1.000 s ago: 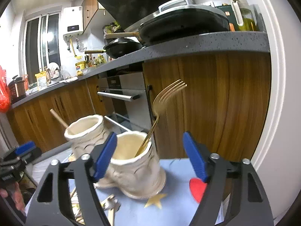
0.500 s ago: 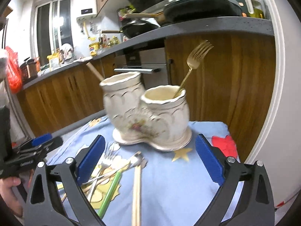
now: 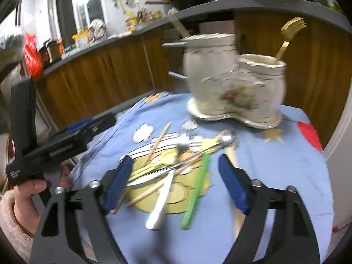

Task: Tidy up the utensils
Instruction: 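Lower the right tool onto the yellow-green spoon and close on it, then grasp a third chopstick with the left tool while the right lifts the spoon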

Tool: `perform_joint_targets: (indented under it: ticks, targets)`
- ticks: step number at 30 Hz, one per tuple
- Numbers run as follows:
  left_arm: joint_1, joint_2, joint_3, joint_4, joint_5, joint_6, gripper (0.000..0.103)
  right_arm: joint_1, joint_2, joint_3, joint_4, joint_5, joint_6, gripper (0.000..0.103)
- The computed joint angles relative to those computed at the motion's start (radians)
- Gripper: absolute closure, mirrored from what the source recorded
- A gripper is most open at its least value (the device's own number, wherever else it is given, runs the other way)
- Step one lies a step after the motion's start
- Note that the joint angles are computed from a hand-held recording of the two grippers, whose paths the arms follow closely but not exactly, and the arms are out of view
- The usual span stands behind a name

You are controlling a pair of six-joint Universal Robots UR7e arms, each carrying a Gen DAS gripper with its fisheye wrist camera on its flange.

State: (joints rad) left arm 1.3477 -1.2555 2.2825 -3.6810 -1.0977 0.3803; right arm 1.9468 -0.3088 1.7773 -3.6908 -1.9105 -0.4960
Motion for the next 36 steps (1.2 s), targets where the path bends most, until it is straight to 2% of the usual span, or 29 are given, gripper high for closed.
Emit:
perform_joint_targets:
  ticks: [1, 3, 6, 10, 17, 20, 22, 23, 26, 30, 36]
  targets:
    - [0.001, 0.002, 0.001, -0.008, 0.001, 0.004, 0.017, 0.011, 0.013, -0.013, 0.013, -0.017, -0.001, 0.038]
    - [0.005, 0.002, 0.000, -0.007, -0.006, -0.003, 0.017, 0.032, 0.038, -0.047, 0.052, -0.056, 0.013, 0.053]
    - [0.016, -0.008, 0.000, 0.010, -0.027, -0.025, 0.017, 0.049, 0.055, -0.094, 0.155, -0.092, 0.073, 0.063]
    - [0.022, -0.015, 0.004, -0.006, -0.046, -0.034, 0.017, 0.058, 0.071, -0.152, 0.259, -0.126, 0.163, 0.070]
    - [0.033, -0.028, 0.004, 0.001, -0.068, -0.056, 0.017, 0.084, 0.094, -0.211, 0.378, -0.213, 0.234, 0.070]
    - [0.033, -0.030, 0.008, -0.008, -0.072, -0.049, 0.017, 0.099, 0.100, -0.226, 0.418, -0.248, 0.211, 0.070]
    - [0.034, -0.031, 0.007, -0.006, -0.075, -0.051, 0.017, 0.102, 0.101, -0.227, 0.437, -0.261, 0.194, 0.077]
    - [0.034, -0.032, 0.007, -0.003, -0.076, -0.055, 0.017, 0.101, 0.097, -0.222, 0.442, -0.265, 0.190, 0.084]
    - [0.037, -0.036, 0.006, 0.004, -0.080, -0.062, 0.017, 0.093, 0.071, -0.198, 0.474, -0.258, 0.196, 0.091]
    - [0.038, -0.038, 0.006, 0.010, -0.084, -0.063, 0.017, 0.087, 0.045, -0.158, 0.468, -0.271, 0.179, 0.092]
    - [0.035, -0.033, 0.005, 0.011, -0.076, -0.054, 0.017, 0.101, 0.062, -0.180, 0.458, -0.309, 0.122, 0.091]
